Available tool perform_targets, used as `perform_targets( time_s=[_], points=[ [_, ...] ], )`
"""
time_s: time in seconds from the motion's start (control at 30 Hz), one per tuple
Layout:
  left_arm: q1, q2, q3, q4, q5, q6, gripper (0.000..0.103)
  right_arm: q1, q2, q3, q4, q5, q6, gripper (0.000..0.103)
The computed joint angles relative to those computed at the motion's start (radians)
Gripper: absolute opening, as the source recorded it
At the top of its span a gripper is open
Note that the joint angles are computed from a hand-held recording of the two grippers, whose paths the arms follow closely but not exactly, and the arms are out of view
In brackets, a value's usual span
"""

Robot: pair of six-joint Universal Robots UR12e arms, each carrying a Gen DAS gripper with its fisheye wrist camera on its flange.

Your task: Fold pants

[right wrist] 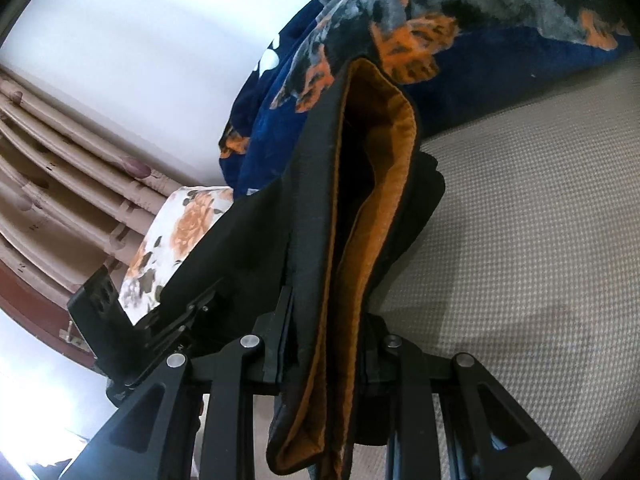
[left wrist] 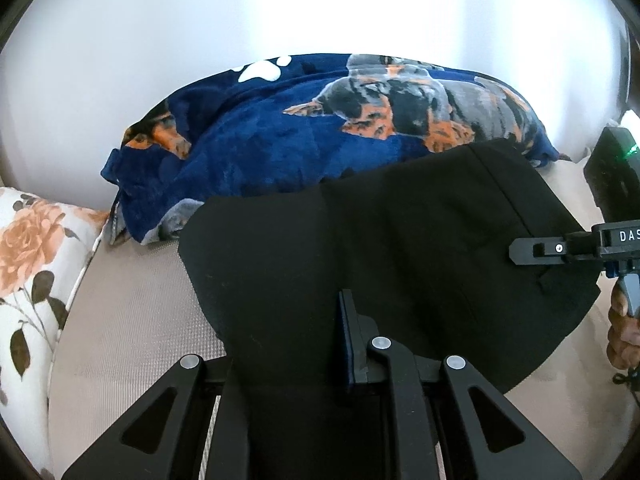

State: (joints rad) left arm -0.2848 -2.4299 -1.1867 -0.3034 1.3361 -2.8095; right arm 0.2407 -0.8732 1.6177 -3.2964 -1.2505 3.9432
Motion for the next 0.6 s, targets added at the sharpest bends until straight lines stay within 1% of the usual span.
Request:
perform_targets(
  time_s=[0.3, 0.4, 0.53, 0.6],
  points=[
    [0.004, -0.028, 0.002, 0.049, 0.017, -0.012, 0.018, 0.017, 0.006, -0.009, 0.076, -0.111, -0.055, 0.023],
    [0.007, -0.036, 0.002, 0.061, 0.015, -0.033, 0.019, 0.022, 0.011, -0.01, 0.071, -0.139, -0.059, 0.024],
    [0.009, -0.04, 0.004, 0.071, 0.018, -0.055, 0.021, 0.043, 0.013, -0.028, 0.115, -0.223, -0.116, 0.024],
    [0.007, -0.042, 0.005, 0.069, 0.029, -0.059, 0.023, 0.048, 0.016, -0.03, 0.111, -0.249, -0.113, 0.025]
  ],
)
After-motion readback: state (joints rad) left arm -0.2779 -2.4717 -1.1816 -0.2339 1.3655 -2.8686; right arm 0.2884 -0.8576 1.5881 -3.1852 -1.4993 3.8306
